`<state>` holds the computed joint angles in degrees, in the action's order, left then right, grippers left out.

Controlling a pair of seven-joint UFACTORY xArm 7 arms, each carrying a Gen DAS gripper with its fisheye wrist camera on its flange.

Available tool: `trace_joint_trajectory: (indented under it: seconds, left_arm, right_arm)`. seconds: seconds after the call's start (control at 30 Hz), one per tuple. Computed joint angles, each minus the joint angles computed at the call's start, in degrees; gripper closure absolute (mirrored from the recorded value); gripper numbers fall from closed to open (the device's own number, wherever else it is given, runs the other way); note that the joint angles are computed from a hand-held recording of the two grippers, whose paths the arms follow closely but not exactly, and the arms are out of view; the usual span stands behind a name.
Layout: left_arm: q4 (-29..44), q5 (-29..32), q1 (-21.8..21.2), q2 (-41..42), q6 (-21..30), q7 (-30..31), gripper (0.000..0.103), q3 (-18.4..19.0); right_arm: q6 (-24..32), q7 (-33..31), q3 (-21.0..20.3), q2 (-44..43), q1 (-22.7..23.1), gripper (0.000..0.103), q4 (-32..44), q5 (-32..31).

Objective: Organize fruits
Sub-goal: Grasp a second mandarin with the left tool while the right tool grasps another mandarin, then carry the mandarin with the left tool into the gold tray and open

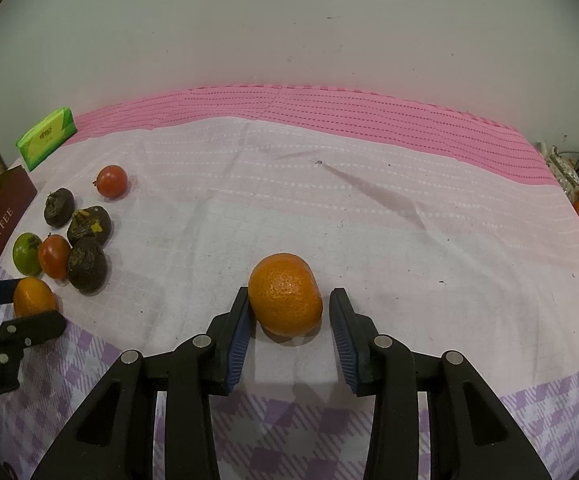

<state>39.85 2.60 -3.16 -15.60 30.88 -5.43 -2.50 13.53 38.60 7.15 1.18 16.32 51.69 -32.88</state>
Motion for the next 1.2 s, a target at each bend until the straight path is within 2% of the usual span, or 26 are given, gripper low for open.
trace_joint_trajectory:
  seconds: [0.7, 1.0, 1.2]
  left_arm:
    - [-3.92, -1.27, 0.82, -8.56, 2.56, 1.49, 0.066, 1.11]
    - [-4.46, -0.26, 2.58, -11.74, 3.67, -0.24, 0.066, 0.78]
    - [-3.96, 0.38, 4.71, -13.66, 4.79, -0.55, 0.066, 2.05]
  right_arm:
    - [-0.19, -1.12, 0.16, -0.30, -0.23, 0.061, -0.34, 1.12]
    - [-0.28, -1.44, 0.11, -0.32, -0.31, 0.060, -0.41, 1.37]
    - [-0.21, -1.58, 0.13, -0.35, -0.31, 0.060, -0.39, 1.53]
